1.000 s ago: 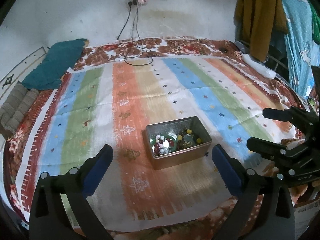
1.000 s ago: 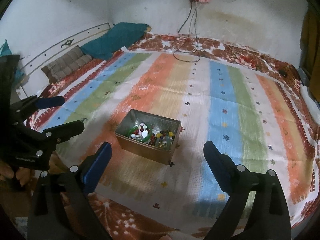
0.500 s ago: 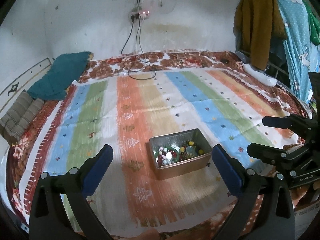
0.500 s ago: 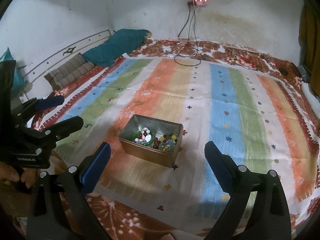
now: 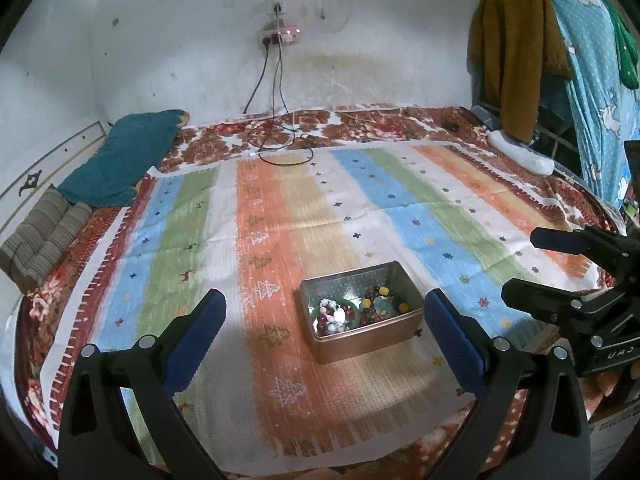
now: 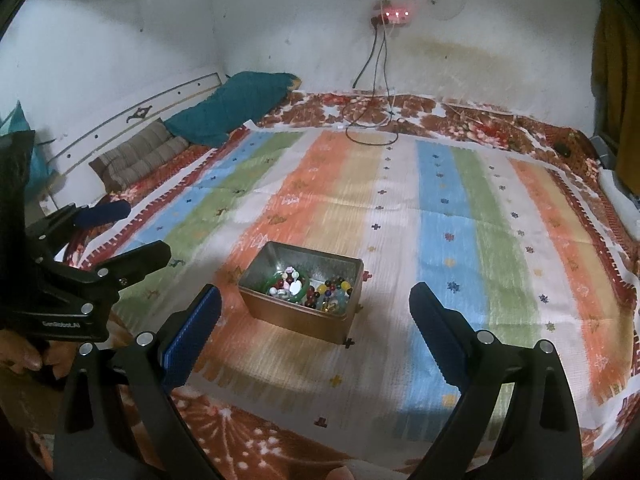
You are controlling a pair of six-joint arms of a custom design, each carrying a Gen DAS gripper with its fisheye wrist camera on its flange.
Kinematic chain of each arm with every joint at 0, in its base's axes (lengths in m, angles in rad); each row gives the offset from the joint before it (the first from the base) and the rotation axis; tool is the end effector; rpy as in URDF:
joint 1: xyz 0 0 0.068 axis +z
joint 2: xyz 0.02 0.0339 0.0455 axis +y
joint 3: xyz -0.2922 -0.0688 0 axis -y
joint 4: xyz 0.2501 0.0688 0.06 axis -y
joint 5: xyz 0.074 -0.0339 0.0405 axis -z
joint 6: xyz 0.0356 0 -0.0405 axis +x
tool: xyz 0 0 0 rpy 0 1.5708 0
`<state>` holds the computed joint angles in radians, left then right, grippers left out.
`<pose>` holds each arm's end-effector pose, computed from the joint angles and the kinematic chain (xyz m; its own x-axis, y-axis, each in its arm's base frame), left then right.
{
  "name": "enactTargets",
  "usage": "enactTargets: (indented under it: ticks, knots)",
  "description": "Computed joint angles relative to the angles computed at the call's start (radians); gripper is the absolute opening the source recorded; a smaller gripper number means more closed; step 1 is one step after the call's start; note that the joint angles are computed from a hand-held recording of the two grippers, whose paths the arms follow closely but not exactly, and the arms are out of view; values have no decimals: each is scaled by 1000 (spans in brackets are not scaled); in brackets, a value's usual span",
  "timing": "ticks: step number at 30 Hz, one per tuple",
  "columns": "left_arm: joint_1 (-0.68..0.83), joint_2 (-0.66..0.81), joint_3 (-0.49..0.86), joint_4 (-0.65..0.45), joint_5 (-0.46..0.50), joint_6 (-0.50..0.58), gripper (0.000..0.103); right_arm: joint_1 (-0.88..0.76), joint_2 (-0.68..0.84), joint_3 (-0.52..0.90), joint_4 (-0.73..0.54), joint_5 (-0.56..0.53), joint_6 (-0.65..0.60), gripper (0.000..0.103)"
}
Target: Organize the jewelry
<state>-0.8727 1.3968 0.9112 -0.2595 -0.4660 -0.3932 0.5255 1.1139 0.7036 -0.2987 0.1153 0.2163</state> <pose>0.2028 -0.2168 0.2659 -0.5835 0.1628 -0.7957 0.2691 0.9631 -0.0002 0.1988 0.1105 0.2598 -0.6408 -0.1252 -0.7574 -0.2920 0.9522 0.0897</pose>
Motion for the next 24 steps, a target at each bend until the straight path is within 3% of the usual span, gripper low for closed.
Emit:
enactTargets:
  ticks: [24]
  knots:
    - [7, -9, -12, 28, 49, -7, 97, -19, -22, -16, 22, 10, 3, 96]
